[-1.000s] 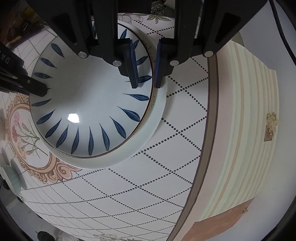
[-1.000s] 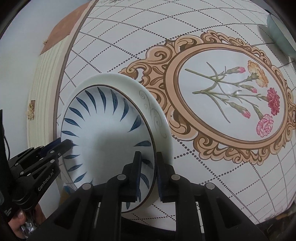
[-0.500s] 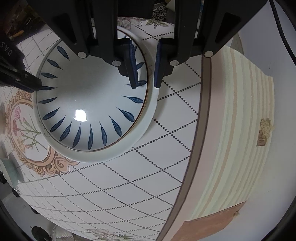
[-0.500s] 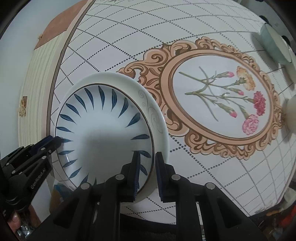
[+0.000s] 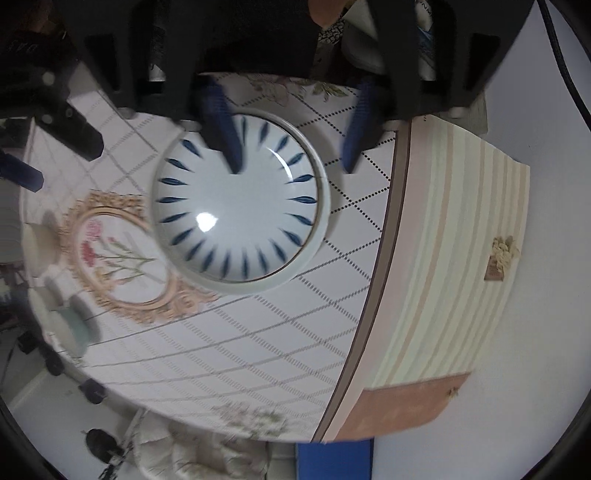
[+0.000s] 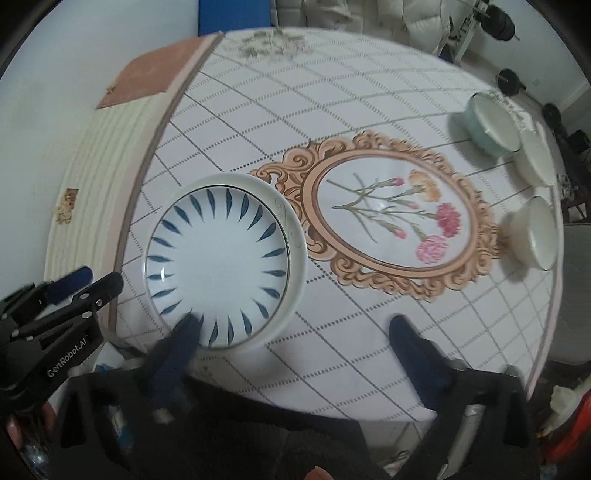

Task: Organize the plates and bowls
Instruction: 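Open both tools to release the blue-striped plate on the stack, then raise both tools up and away from the plate stack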

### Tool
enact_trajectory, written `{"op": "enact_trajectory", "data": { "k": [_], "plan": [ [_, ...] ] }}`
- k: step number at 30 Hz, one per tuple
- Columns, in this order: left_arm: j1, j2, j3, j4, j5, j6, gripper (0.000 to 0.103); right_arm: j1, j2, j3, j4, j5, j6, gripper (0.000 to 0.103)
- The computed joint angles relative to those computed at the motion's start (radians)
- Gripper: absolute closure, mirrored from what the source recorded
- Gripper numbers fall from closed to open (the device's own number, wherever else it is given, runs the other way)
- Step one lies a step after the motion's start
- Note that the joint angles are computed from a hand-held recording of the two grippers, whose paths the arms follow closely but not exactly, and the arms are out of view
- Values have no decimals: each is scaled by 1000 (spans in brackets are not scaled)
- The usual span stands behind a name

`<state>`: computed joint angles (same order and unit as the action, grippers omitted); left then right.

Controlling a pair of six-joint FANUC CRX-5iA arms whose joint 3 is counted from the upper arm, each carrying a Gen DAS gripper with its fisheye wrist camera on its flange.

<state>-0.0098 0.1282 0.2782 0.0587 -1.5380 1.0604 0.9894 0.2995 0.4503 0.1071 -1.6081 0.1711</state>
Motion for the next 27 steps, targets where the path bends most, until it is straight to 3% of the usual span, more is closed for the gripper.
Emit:
{"op": "enact_trajectory", "data": {
  "k": [2, 5, 18, 27],
  "plan": [
    [5, -24, 1, 29, -9, -9, 16, 33, -12, 15, 43, -42, -19, 0],
    [17, -68, -7, 74, 0, -35, 7, 80, -27, 39, 94, -102, -56, 0],
    [92, -185, 12, 228, -63, -52, 6, 267, -74, 154, 319, -287, -167, 0],
    [126, -245, 32, 277, -73, -58, 0, 326, -64, 237, 394, -372, -150, 0]
  ]
}}
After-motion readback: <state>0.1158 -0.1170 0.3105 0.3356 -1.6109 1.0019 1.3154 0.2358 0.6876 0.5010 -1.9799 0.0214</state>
